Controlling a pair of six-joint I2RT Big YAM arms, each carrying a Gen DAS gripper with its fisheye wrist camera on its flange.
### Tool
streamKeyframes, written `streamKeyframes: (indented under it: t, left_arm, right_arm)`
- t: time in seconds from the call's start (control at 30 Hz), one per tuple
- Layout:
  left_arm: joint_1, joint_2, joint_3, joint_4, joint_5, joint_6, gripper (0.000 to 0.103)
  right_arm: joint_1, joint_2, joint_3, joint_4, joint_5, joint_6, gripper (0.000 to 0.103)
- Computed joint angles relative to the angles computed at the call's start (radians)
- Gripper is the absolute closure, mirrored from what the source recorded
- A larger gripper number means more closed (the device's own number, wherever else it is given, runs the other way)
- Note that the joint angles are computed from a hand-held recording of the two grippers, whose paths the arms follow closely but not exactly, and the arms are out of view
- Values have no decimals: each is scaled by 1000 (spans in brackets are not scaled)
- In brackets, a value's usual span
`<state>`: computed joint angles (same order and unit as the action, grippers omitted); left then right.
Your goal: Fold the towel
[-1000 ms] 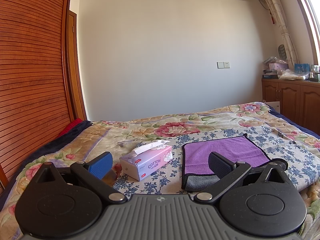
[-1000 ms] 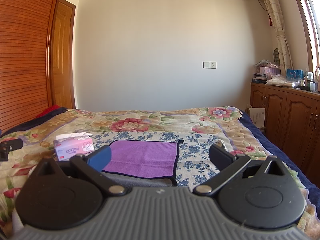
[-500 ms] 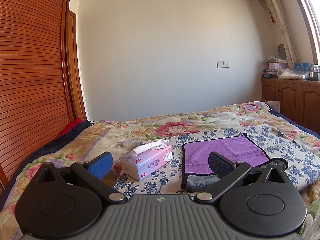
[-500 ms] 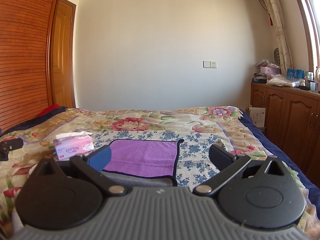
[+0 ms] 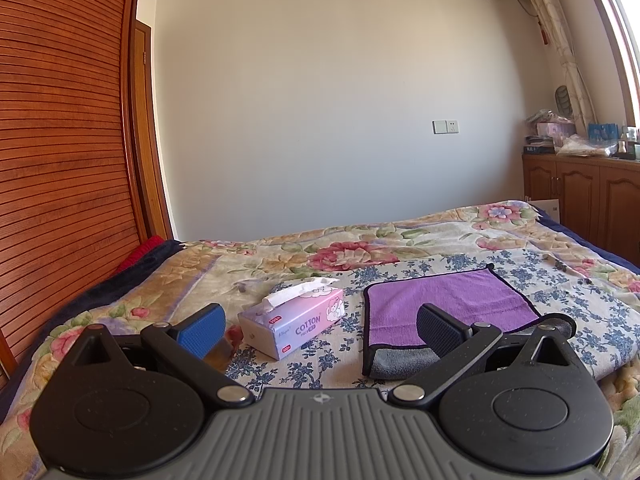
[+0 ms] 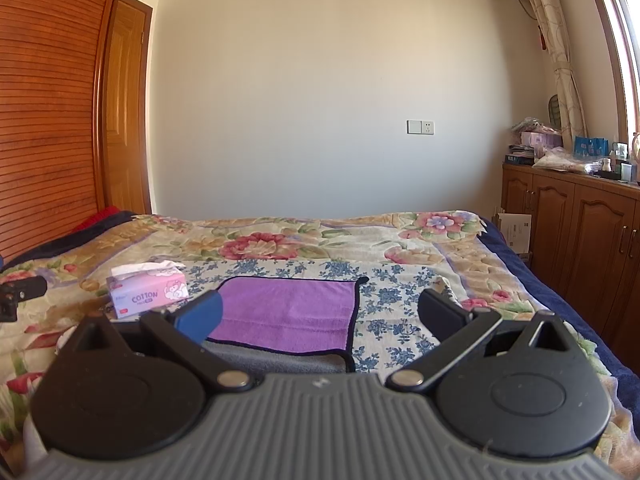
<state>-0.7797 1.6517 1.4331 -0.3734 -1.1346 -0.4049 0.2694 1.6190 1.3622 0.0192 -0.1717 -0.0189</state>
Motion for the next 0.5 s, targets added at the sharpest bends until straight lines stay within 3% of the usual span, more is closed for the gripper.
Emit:
streamKeyframes:
  t: [0.5]
  left_arm:
    - [8,26,34,-58,50,10,0]
  right_arm:
    - [14,22,29,-57,14,-21,0]
